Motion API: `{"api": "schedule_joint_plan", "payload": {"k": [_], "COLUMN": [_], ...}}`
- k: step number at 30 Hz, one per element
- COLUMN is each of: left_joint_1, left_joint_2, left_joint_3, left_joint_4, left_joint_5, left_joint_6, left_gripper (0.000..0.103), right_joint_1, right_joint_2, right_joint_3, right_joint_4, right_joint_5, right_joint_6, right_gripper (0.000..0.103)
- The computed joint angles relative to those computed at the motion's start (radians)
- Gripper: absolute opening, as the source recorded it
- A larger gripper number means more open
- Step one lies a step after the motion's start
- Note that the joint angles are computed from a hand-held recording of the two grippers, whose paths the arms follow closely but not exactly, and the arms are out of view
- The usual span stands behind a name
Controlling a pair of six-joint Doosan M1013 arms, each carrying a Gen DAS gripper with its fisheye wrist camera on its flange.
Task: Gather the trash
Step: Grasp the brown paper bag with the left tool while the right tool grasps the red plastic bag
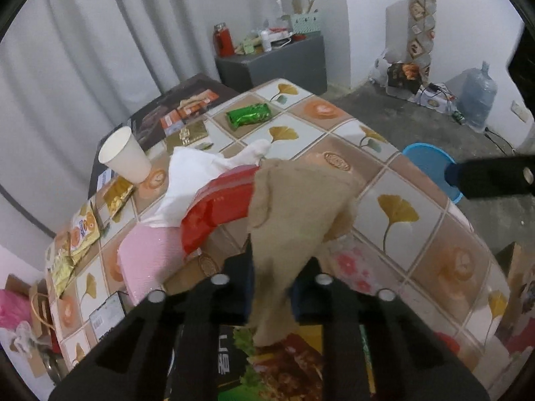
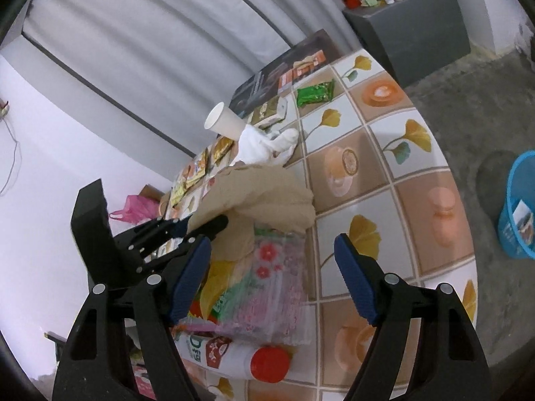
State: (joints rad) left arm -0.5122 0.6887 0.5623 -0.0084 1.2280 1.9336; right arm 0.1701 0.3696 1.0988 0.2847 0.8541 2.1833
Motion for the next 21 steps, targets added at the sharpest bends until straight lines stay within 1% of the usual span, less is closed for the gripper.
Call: {"api": "schedule_joint_plan", "payload": {"k": [2,4,8,11,15,20,21], "left_joint_1": [-0.001,0.001,0.014,0.026,0.038,0.062,0.065], "left_joint_2": [-0.022,-0.042,-0.074,-0.094,-0.126,-0.153,-0.158], "left_joint_3": [0.041,0.074,0.115,0.140,0.186,0.221,0.228], "left_joint_4": [0.003,0.003,-0.040,-0.083,-0.122,-0.194,-0.200], "left_joint_5": [-0.041,-0.074,-0.099,-0.095,-0.108,-0.112,-0.116], "left_joint_6": [0.022,0.026,0.024,0.028,0.020,-0.001,-0.001], "left_gripper": [0.005,0.004,0.004,0.004,0.004,0.004,0.004], "right_joint_1": [-0.003,-0.010,-0.028,-0.046,-0.068,-0.082,-0.083], "right_joint_2": [0.006,0.010,0.031,0.056,0.116,0.214,0.228], "right_joint_3": [-0.009,-0.014,-0.041,-0.066,-0.126,-0.232,-0.246], "right_joint_4": [0.011,0.041,0.122,0.220,0.356,0.447,0.456], "right_joint_5": [-0.003,-0.015,-0.033,-0.030,0.011,0.099,0.113], "right_joint_6": [-0.010,-0.026,-0.056,-0.097,-0.123,-0.091,-0.084], "right_gripper": [0.073,0.073,0.073,0.073,0.069,0.059,0.056]}}
